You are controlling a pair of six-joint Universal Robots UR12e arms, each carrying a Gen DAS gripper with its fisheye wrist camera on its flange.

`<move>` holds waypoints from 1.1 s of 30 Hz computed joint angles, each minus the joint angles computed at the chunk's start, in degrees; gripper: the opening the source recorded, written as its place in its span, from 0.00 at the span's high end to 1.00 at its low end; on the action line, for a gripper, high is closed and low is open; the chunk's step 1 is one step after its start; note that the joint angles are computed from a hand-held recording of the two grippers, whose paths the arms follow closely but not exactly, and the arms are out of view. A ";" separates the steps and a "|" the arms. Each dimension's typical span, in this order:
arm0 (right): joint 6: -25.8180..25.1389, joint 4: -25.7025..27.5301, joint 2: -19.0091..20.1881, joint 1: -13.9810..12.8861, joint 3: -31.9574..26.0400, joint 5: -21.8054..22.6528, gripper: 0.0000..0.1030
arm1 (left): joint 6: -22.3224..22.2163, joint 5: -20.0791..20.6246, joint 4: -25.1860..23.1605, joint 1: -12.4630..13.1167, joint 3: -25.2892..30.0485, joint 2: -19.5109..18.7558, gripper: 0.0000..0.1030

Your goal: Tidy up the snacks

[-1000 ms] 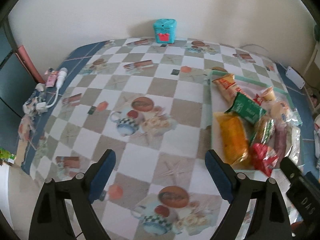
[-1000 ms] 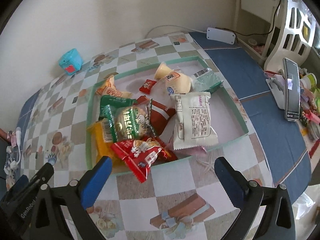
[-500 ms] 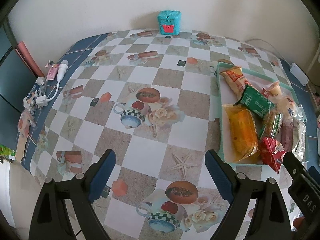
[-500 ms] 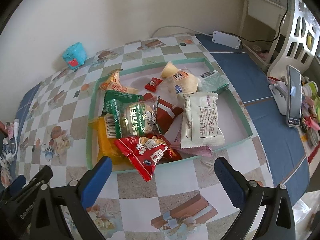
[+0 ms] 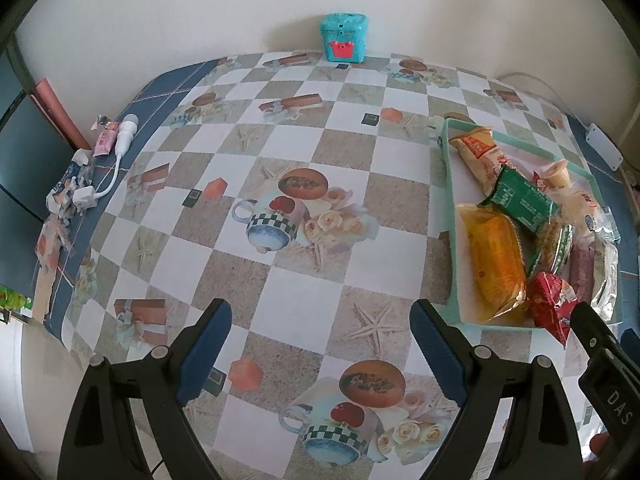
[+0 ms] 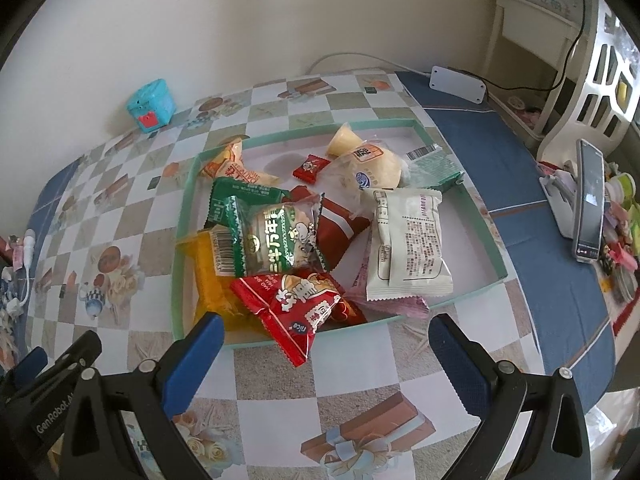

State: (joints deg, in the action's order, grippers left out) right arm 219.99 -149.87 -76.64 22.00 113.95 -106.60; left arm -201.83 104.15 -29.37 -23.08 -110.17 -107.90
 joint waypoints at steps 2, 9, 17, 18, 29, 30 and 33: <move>-0.04 0.02 0.02 0.01 0.00 -0.03 0.00 | -0.03 0.07 -0.37 0.01 0.10 -0.06 0.12; -0.35 0.37 0.15 0.04 -0.13 0.09 0.00 | -0.26 0.42 -1.43 -0.01 0.30 -0.15 0.12; -1.17 0.68 0.33 0.03 -0.34 0.40 0.00 | -0.67 0.65 -2.53 0.00 0.58 -0.33 0.12; -1.24 0.71 0.34 0.02 -0.34 0.47 0.00 | -0.69 0.69 -2.65 -0.01 0.60 -0.34 0.12; -1.27 1.00 0.38 -0.14 -0.36 0.86 0.00 | -0.59 0.95 -3.50 -0.13 0.94 -0.59 0.12; -1.27 1.00 0.38 -0.14 -0.36 0.86 0.00 | -0.59 0.95 -3.50 -0.13 0.94 -0.59 0.12; -1.38 1.00 0.38 -0.15 -0.36 0.87 0.00 | -0.63 0.93 -3.58 -0.16 0.95 -0.62 0.12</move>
